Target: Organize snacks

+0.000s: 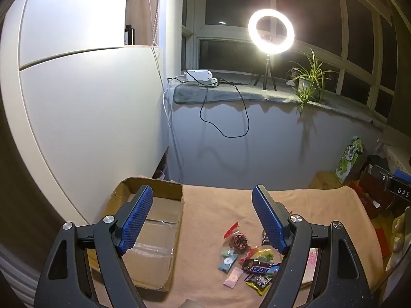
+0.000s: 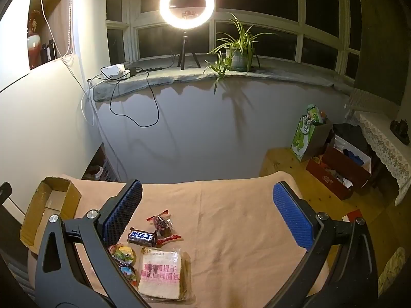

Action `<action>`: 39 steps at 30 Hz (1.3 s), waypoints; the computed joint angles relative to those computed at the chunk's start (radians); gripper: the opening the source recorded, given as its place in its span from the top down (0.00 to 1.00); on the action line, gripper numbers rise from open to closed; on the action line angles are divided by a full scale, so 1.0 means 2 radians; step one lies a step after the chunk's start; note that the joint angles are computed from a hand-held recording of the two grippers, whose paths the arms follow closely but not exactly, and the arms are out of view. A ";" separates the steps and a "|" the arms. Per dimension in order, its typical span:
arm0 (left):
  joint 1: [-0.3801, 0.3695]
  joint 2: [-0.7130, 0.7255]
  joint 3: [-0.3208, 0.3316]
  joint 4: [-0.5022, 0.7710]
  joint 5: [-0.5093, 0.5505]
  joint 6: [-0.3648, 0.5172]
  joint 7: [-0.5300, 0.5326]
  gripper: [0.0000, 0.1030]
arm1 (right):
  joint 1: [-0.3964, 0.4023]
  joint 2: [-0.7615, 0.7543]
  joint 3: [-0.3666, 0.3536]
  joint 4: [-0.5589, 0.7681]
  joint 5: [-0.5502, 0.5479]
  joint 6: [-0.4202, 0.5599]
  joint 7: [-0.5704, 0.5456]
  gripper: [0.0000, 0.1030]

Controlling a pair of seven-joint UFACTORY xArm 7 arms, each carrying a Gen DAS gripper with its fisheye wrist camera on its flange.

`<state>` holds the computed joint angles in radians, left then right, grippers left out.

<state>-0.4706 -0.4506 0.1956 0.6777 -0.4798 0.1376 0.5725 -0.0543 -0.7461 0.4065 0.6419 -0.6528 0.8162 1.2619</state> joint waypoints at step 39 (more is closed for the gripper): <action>0.001 -0.004 -0.003 -0.002 0.000 0.003 -0.001 0.22 | -0.001 0.004 0.002 -0.002 0.000 -0.006 0.006 0.00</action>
